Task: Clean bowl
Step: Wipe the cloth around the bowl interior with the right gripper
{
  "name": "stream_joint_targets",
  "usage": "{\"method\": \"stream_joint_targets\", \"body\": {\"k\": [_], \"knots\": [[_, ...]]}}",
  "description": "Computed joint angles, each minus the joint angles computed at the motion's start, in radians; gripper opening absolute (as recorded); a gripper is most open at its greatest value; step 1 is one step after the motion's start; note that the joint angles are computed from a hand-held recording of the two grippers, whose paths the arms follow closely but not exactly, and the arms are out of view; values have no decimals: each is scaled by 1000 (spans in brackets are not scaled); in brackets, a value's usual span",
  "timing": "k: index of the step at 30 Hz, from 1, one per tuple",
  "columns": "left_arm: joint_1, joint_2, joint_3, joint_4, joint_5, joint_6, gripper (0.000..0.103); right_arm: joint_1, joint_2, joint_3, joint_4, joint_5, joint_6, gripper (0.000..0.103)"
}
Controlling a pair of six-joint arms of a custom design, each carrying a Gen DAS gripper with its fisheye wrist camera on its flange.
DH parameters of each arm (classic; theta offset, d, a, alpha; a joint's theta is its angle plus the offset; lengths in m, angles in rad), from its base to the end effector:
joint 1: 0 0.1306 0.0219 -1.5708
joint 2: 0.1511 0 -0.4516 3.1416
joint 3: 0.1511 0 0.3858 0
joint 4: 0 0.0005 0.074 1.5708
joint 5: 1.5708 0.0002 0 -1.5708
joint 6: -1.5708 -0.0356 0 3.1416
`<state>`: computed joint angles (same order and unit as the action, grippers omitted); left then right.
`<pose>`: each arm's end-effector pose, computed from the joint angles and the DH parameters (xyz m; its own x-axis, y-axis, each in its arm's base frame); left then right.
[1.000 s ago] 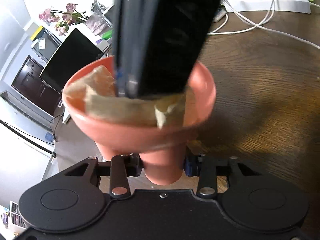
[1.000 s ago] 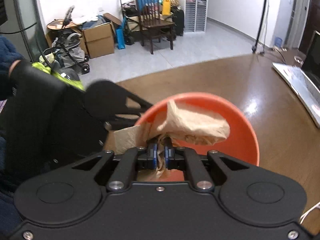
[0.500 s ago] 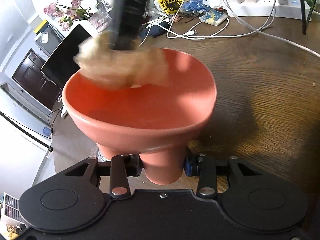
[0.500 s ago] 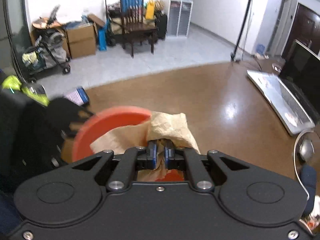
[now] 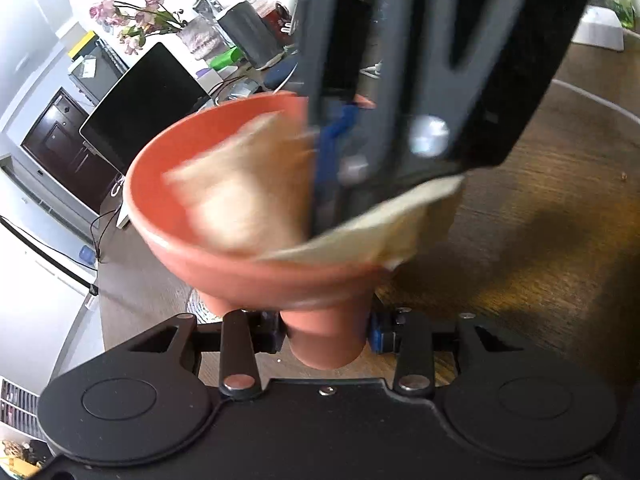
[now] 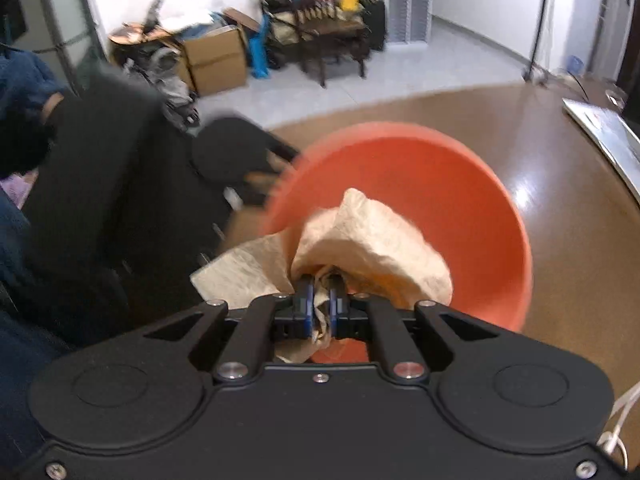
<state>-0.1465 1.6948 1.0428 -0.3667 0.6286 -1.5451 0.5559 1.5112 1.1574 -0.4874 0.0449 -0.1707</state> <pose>0.4964 -0.0949 0.2435 0.4014 0.7581 -0.5140 0.8529 -0.1049 0.5114 0.4241 0.2610 0.3648 -0.7092 -0.2408 -0.6626 -0.3869 0.9186 0.0803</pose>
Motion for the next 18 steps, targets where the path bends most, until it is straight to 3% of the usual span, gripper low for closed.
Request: {"method": "stream_joint_targets", "body": {"k": [6, 12, 18], "knots": [[5, -1, -8, 13, 2, 13, 38, -13, -17, 39, 29, 73, 37, 9], [8, -4, -8, 12, 7, 16, 38, -50, -69, 4, -20, 147, 18, 9], [15, 0, -4, 6, 10, 10, 38, -51, -84, -65, -65, 138, -47, 9]]}}
